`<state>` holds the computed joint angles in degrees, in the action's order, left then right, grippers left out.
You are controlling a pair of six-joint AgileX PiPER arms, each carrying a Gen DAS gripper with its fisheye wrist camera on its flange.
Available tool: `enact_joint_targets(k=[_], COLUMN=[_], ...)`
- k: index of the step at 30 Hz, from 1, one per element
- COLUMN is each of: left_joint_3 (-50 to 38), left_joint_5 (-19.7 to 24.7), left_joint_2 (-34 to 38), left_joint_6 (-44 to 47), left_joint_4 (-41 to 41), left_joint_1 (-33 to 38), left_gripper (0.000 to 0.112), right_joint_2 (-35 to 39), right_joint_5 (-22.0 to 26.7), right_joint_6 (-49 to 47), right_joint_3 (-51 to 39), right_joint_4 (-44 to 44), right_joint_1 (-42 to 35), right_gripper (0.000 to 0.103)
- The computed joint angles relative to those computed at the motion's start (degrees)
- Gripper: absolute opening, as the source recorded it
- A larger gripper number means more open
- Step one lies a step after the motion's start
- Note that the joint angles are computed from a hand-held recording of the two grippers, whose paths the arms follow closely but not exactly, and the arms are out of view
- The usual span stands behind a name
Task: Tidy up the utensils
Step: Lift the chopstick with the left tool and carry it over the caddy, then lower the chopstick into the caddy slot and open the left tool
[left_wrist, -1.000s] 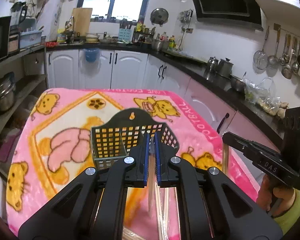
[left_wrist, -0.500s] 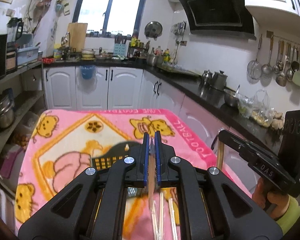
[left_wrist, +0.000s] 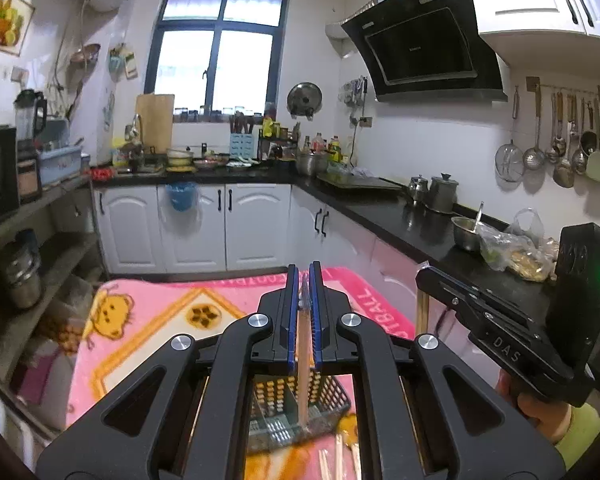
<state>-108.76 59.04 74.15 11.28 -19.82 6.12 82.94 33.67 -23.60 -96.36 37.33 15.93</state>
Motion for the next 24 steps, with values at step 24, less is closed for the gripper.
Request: enact_joint_targets(k=[24], left_joint_3=[5.24], left_joint_5=[-6.91], left_joint_2=[5.89], left_joint_6=[1.97], left_joint_4=[-0.01], left_joint_1=[0.23], left_gripper=[0.003], right_joint_2=[11.18], right_joint_5=[-13.29], right_joint_6=[-1.98], right_joint_3=[-6.00], right_joint_4=[1.40], right_joint_1=[2.27], right_gripper=[0.006])
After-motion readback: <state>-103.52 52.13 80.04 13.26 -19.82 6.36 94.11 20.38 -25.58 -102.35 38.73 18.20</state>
